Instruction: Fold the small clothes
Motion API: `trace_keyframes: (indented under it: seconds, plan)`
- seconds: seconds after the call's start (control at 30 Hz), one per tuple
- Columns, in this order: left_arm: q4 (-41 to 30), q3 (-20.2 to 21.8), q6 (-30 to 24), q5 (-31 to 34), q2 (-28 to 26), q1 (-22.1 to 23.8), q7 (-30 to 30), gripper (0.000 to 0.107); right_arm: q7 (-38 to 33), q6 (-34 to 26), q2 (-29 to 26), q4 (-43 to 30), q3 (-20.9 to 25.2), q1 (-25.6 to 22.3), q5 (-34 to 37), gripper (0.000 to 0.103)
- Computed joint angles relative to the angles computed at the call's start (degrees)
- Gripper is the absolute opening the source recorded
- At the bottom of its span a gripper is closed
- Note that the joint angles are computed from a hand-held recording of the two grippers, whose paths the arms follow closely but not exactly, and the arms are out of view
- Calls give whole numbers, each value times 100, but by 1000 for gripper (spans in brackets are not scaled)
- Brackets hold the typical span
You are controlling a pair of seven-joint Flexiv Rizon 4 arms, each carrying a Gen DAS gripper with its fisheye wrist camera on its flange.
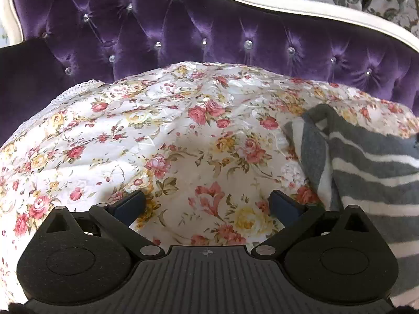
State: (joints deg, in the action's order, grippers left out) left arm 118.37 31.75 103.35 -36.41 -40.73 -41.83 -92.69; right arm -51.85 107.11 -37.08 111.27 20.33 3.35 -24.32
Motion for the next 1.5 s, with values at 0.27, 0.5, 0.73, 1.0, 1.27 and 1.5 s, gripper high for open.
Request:
trace_keyframes:
  seconds: [0.27, 0.5, 0.73, 1.0, 1.27, 1.5]
  plan:
    - [18, -179, 206, -7, -28, 130, 50, 103, -127, -534, -156, -659, 327, 391, -13, 28]
    - [75, -389, 395, -282, -4, 205, 280, 103, -464, -1384, -521, -1373, 144, 1291, 138, 28]
    - [129, -687, 630, -632, 35, 333, 604, 103, -1136, -1494, -897, -1666, 576, 1334, 507, 45]
    - [145, -1025, 830, -1146, 60, 450, 1091, 103, -1548, -22, -436, -836, 187, 1394, 753, 67]
    - [77, -1142, 780, -1616, 66, 434, 1538, 103, -2963, 1192, 134, 442, -2030, 3379, 1517, 76]
    - [65, -1239, 554, -1591, 192, 586, 1772, 103, -4356, 1421, -187, 410, -2486, 4213, 2214, 78]
